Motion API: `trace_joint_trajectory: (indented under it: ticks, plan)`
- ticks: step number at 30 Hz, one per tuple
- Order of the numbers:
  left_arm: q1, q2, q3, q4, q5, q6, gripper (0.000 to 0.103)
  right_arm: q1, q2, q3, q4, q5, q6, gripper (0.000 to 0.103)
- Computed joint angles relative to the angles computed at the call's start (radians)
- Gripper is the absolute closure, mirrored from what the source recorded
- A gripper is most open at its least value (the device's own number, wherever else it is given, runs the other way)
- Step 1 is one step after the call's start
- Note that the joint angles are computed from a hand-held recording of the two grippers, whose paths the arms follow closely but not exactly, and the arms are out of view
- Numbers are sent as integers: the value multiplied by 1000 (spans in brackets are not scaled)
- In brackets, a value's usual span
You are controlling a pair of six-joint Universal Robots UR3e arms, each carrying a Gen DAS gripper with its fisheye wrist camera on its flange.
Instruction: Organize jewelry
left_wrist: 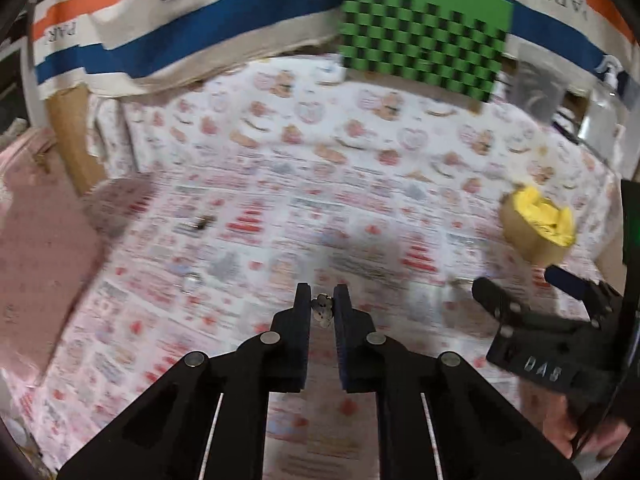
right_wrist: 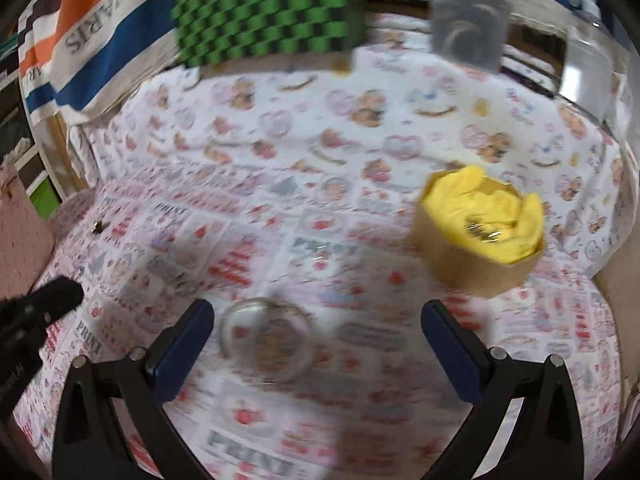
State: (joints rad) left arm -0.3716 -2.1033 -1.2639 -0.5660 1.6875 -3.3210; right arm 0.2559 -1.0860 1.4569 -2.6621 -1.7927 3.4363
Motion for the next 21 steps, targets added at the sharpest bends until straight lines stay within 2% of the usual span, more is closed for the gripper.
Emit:
trace_joint_trajectory:
  ticks: [5, 9, 13, 16, 21]
  plan:
    - [54, 45, -65, 30, -36, 5, 93, 75, 129, -188, 155, -111, 1, 0]
    - [39, 43, -67, 39, -21, 8, 93, 73, 152, -208, 196, -107, 18, 2]
    - [26, 29, -42, 24, -11, 8, 93, 43, 140, -193, 200, -33, 27, 12]
    - [24, 25, -32, 17, -9, 4, 93, 34, 132, -174, 186, -6, 33, 15]
    - [18, 24, -24, 16, -1, 5, 93, 36, 114, -144, 164, -21, 35, 38]
